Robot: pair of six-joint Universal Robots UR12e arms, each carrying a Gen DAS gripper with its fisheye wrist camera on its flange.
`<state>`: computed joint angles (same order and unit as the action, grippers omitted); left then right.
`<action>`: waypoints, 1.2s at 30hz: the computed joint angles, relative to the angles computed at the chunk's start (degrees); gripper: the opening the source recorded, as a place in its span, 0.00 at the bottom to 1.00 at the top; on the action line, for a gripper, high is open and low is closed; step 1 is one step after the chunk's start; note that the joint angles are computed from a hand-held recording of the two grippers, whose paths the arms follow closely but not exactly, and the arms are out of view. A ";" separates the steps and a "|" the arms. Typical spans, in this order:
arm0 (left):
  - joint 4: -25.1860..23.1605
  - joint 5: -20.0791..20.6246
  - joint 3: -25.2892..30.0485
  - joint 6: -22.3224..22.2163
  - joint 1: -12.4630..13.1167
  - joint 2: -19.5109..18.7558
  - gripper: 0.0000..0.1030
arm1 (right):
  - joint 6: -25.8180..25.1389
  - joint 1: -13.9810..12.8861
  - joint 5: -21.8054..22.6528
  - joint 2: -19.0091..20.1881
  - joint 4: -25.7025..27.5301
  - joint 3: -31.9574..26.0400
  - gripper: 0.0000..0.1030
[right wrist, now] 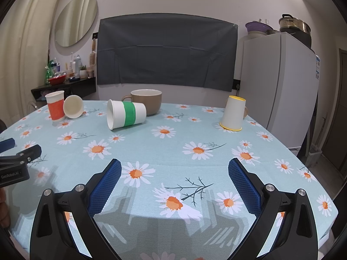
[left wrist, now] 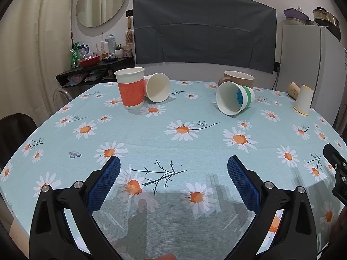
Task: Flip cup upside down
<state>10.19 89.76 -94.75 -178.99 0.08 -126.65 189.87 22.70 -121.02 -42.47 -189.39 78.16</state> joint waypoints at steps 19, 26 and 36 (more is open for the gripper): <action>-0.21 0.10 -0.03 0.22 0.00 -0.10 0.94 | 0.07 0.07 0.20 0.04 0.38 -0.14 0.92; -0.33 -0.08 -0.09 0.40 0.10 -0.02 0.94 | 0.05 0.05 0.31 -0.09 0.45 -0.05 0.92; -0.19 1.01 -0.26 0.64 -0.02 0.11 0.94 | -0.28 -0.12 1.33 -0.22 0.50 0.22 0.92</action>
<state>10.00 90.76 -95.01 -178.35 0.07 -126.53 189.59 22.58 -119.69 -42.69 -188.88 78.38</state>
